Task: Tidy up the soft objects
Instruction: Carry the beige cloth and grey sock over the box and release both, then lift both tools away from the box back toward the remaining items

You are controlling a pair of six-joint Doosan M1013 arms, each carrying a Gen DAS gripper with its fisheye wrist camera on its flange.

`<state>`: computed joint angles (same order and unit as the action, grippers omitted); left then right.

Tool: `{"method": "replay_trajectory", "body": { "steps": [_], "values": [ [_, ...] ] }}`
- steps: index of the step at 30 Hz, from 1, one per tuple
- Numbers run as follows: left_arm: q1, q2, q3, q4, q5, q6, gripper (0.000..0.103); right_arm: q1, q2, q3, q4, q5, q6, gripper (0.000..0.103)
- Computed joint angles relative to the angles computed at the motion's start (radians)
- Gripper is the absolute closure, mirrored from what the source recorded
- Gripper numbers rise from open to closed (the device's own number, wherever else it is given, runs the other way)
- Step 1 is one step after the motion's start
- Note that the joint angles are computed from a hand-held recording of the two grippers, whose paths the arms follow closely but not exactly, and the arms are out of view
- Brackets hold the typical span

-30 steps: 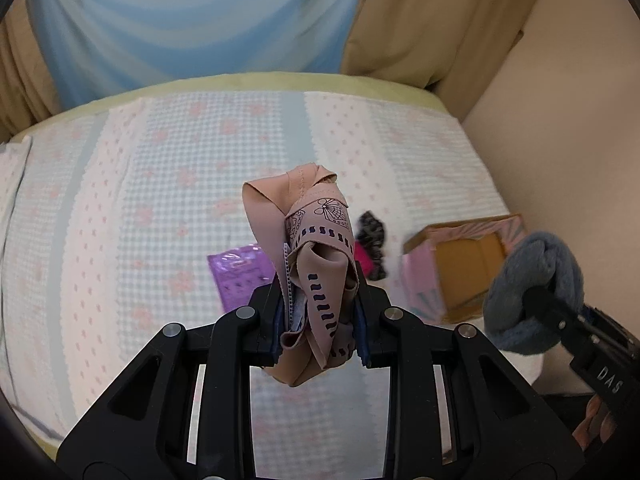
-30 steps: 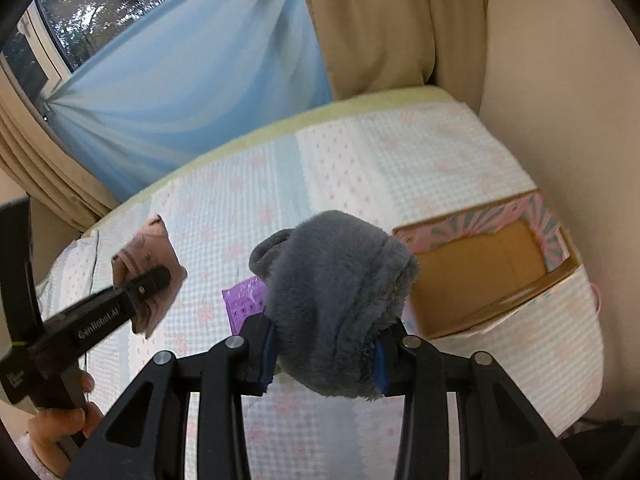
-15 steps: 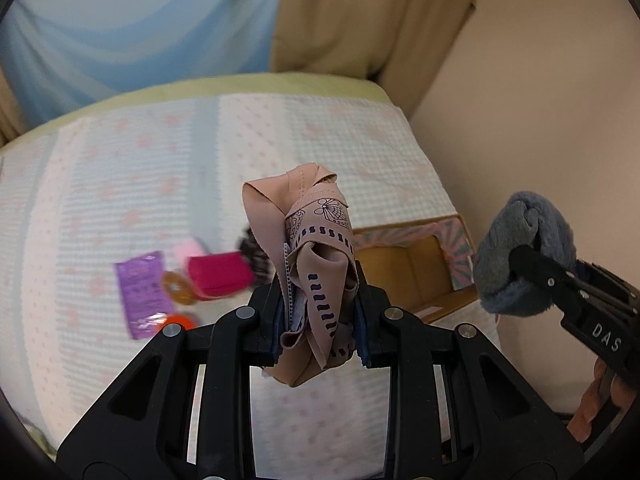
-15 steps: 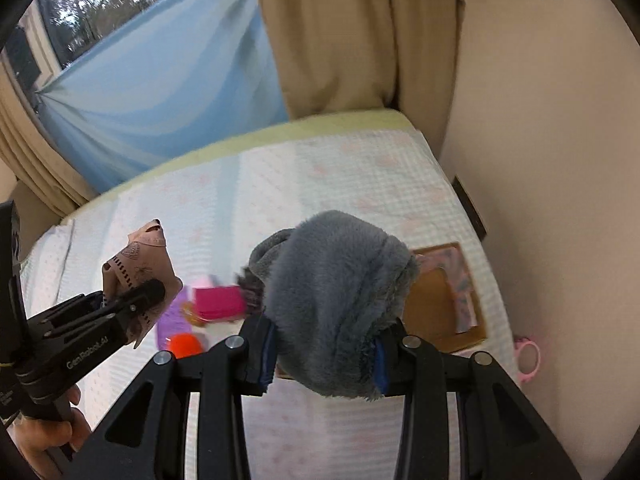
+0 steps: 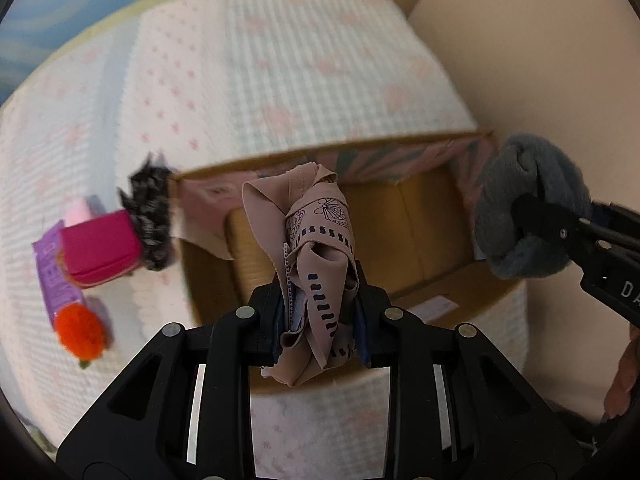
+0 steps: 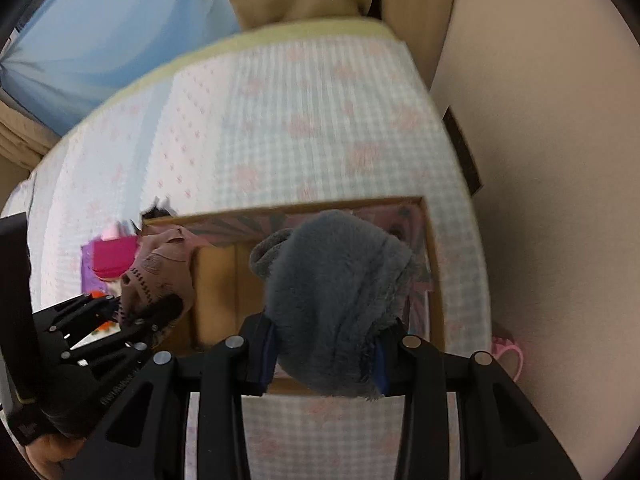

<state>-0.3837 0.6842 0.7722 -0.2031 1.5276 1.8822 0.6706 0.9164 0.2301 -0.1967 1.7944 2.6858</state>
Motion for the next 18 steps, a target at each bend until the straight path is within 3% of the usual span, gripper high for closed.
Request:
{"method": "replay_trajectory", "body": {
  "steps": [2, 9, 10, 11, 12, 14, 15, 18],
  "values": [
    [-0.011, 0.02, -0.001, 0.034, 0.015, -0.007, 0.079, -0.016, -0.051, 0.143, 0.049, -0.094, 0.013, 0.068],
    [-0.036, 0.053, 0.0, 0.099, 0.026, -0.008, 0.075, -0.047, -0.102, 0.308, 0.154, -0.242, 0.016, 0.067],
    [-0.036, 0.053, 0.0, 0.096, 0.024, -0.01, 0.069, -0.051, -0.103, 0.317, 0.171, -0.258, 0.006, 0.062],
    [-0.039, 0.051, 0.003, 0.106, 0.017, -0.005, 0.04, -0.054, -0.1, 0.316, 0.18, -0.258, -0.006, 0.061],
    [-0.044, 0.047, 0.011, 0.13, 0.006, 0.003, 0.002, -0.056, -0.093, 0.307, 0.182, -0.246, -0.022, 0.055],
    [-0.057, 0.021, 0.05, 0.193, -0.049, 0.022, 0.0, -0.057, -0.082, 0.296, 0.18, -0.227, -0.045, 0.024],
    [-0.057, 0.014, 0.063, 0.198, -0.064, 0.036, 0.0, -0.059, -0.088, 0.311, 0.185, -0.237, -0.044, 0.0],
    [-0.054, 0.004, 0.079, 0.194, -0.058, 0.041, 0.0, -0.062, -0.125, 0.387, 0.199, -0.314, -0.009, 0.0]
  ]
}}
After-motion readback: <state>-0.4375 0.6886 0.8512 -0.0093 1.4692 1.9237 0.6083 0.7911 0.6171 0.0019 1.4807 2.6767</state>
